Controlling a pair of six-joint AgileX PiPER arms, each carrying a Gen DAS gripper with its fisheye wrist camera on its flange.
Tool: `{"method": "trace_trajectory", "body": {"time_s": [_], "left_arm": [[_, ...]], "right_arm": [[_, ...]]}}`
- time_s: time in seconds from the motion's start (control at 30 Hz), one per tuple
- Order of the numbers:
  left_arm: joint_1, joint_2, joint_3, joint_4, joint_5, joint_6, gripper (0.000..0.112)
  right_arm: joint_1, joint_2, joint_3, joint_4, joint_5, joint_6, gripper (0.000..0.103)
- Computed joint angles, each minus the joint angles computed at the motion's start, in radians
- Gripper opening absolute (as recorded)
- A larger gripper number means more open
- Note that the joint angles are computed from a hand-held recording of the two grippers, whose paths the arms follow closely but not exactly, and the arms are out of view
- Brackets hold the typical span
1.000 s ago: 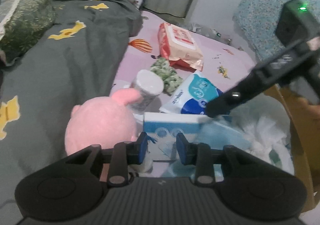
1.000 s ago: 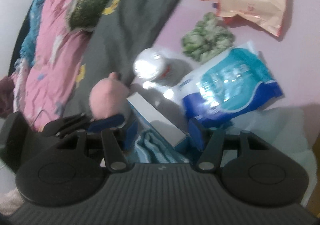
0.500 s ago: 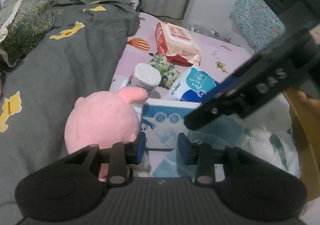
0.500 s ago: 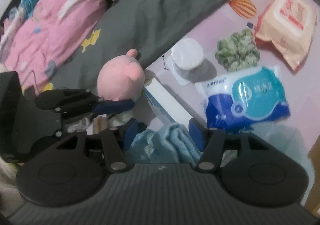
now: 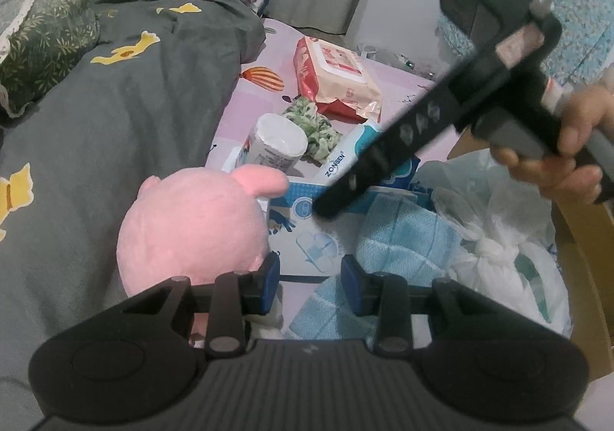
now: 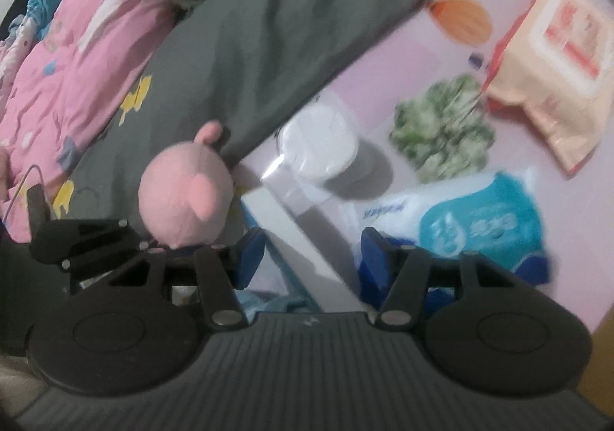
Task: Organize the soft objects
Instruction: 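Grasp the blue-and-white bandage box upright with the right gripper and lift, then carry the bandage box with the right gripper into the cardboard box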
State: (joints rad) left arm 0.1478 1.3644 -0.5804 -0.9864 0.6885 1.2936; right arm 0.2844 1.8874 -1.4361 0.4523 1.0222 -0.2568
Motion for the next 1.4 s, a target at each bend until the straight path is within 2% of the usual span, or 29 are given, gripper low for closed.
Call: {"method": "trace_trajectory", "body": {"time_s": [0.07, 0.13, 0.2, 0.23, 0.43, 0.5, 0.57, 0.7, 0.83, 0.9, 0.97, 1.07, 1.1, 1.17, 1.3, 1.4], "left_arm": [[-0.001, 0.0, 0.001, 0.0, -0.003, 0.002, 0.037], [-0.004, -0.002, 0.002, 0.002, -0.007, -0.005, 0.037], [-0.005, -0.014, 0.007, -0.002, -0.011, -0.009, 0.04], [0.0, -0.019, 0.01, -0.01, -0.005, -0.006, 0.045], [0.035, -0.066, 0.02, -0.047, 0.055, -0.029, 0.059], [0.051, -0.09, 0.017, -0.061, 0.1, -0.044, 0.059], [0.072, -0.113, 0.014, -0.088, 0.158, -0.035, 0.061], [0.088, -0.162, 0.018, -0.148, 0.265, -0.013, 0.073], [0.054, -0.168, 0.027, -0.179, 0.341, -0.025, 0.082], [-0.01, -0.161, 0.031, -0.171, 0.321, -0.052, 0.082], [-0.105, -0.165, 0.049, -0.155, 0.253, -0.096, 0.082], [-0.272, -0.163, 0.075, -0.12, 0.113, -0.169, 0.076], [-0.316, -0.155, 0.079, -0.109, 0.079, -0.192, 0.077], [-0.325, -0.151, 0.09, -0.129, 0.084, -0.181, 0.076], [-0.356, -0.143, 0.086, -0.119, 0.077, -0.199, 0.075], [-0.328, -0.133, 0.091, -0.122, 0.113, -0.181, 0.075]], "right_arm": [[0.012, 0.018, -0.001, -0.003, 0.022, -0.004, 0.05], [0.039, 0.009, 0.026, -0.034, 0.0, 0.009, 0.046], [0.061, -0.033, 0.074, -0.045, -0.062, 0.009, 0.034], [0.068, -0.063, 0.098, -0.057, -0.098, 0.021, 0.024], [0.036, -0.264, 0.255, -0.017, -0.278, 0.038, 0.021], [0.01, -0.348, 0.323, 0.011, -0.338, 0.041, 0.019], [-0.048, -0.431, 0.39, 0.105, -0.366, -0.009, 0.019], [-0.221, -0.619, 0.532, 0.35, -0.332, -0.171, 0.019], [-0.492, -0.777, 0.705, 0.594, -0.122, -0.347, 0.019], [-0.651, -0.825, 0.804, 0.666, 0.025, -0.416, 0.019], [-0.754, -0.859, 0.888, 0.651, 0.106, -0.441, 0.019], [-0.782, -0.9, 0.971, 0.564, 0.091, -0.41, 0.022], [-0.801, -0.908, 0.989, 0.544, 0.099, -0.41, 0.023], [-0.803, -0.963, 1.01, 0.511, 0.095, -0.382, 0.024], [-0.582, -1.125, 0.985, 0.315, -0.031, -0.14, 0.03], [-0.542, -1.148, 0.983, 0.271, -0.045, -0.087, 0.03]]}}
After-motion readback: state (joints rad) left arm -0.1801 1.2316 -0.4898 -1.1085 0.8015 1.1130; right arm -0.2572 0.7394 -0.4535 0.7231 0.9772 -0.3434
